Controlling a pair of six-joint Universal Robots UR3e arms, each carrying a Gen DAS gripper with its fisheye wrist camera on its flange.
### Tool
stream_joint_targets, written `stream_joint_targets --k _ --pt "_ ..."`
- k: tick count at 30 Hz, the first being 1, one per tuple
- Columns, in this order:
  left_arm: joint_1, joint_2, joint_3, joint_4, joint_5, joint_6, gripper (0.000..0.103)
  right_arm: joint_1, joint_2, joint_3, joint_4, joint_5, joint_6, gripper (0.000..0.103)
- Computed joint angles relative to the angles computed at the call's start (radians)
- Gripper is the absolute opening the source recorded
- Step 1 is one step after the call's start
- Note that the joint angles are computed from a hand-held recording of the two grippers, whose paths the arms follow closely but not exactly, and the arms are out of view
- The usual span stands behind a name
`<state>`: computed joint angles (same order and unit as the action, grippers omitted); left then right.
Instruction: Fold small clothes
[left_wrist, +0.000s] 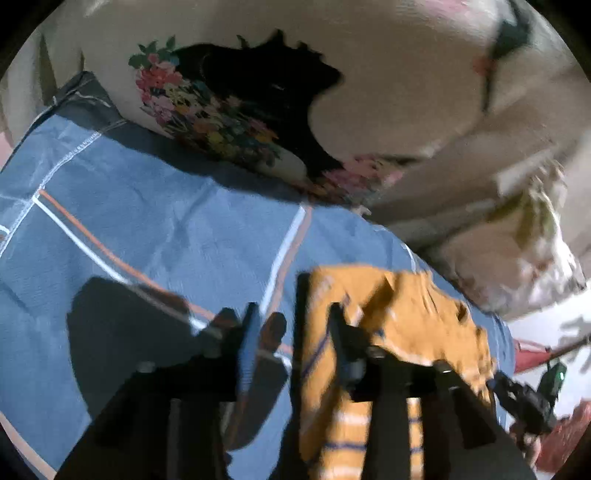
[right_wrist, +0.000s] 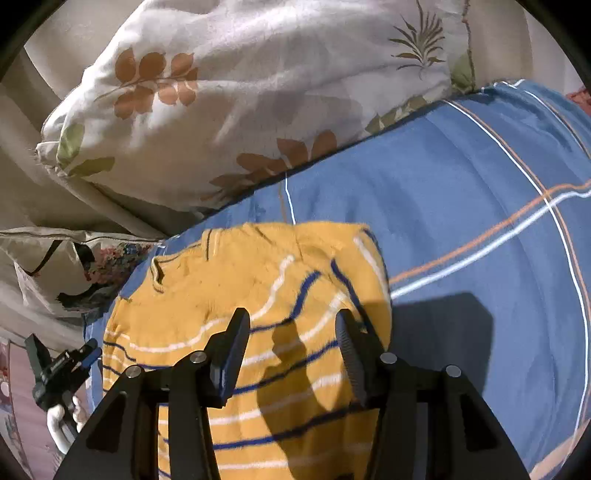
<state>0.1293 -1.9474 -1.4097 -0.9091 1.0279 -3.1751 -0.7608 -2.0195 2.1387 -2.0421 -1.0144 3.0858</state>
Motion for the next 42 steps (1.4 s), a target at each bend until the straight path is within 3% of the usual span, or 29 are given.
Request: stream_joint_targets --k 5,7,9,10,11,14,17,19,22,25,28,32,37,42 --pt "-0.017 0.071 -0.128 -0.007 -0.077 0.055 0.067 0.019 -0.069 0.015 0.051 0.011 0.006 0.055" --pt "-0.061 0.047 -0.129 0.006 -0.047 0.038 0.067 0.036 -0.066 0.018 0.050 0.018 -0.004 0.055" --pt "-0.103 0.020 -0.094 -0.031 0.027 0.034 0.053 0.074 -0.034 -0.001 0.039 -0.009 -0.026 0.055" --pt "-0.109 0.009 -0.088 -0.036 0.031 0.029 0.032 0.092 -0.017 -0.006 0.017 -0.026 -0.028 0.055" --pt "-0.096 0.011 -0.106 -0.026 -0.009 0.019 0.025 0.100 -0.003 -0.005 -0.006 -0.033 -0.033 0.055" --pt "-0.095 0.033 -0.137 0.019 0.012 -0.010 0.016 0.122 0.085 -0.017 -0.108 -0.110 -0.017 0.054" --pt "-0.112 0.058 -0.143 0.036 0.084 -0.024 0.015 0.116 0.137 -0.020 -0.180 -0.175 0.017 0.054" --pt "-0.131 0.075 -0.143 0.044 0.144 -0.039 0.015 0.105 0.130 -0.025 -0.195 -0.232 0.044 0.056" --pt "-0.160 0.111 -0.146 0.055 0.236 -0.050 0.016 -0.014 0.022 -0.010 -0.062 -0.114 -0.023 0.056" --pt "-0.197 0.191 -0.194 0.073 0.354 -0.055 0.016 -0.048 -0.057 -0.024 0.038 -0.093 -0.099 0.056" --pt "-0.214 0.252 -0.230 0.075 0.408 -0.075 0.022 -0.082 -0.136 -0.043 0.148 -0.040 -0.154 0.056" --pt "-0.173 0.369 -0.326 0.080 0.391 -0.132 0.040 -0.030 -0.158 -0.097 0.228 0.000 -0.172 0.058" --pt "-0.119 0.472 -0.430 0.047 0.345 -0.161 0.043 0.197 -0.052 -0.171 0.209 0.014 -0.138 0.059" --pt "-0.084 0.482 -0.530 0.110 0.263 -0.157 0.044 0.490 0.153 -0.265 0.063 -0.004 0.011 0.059"
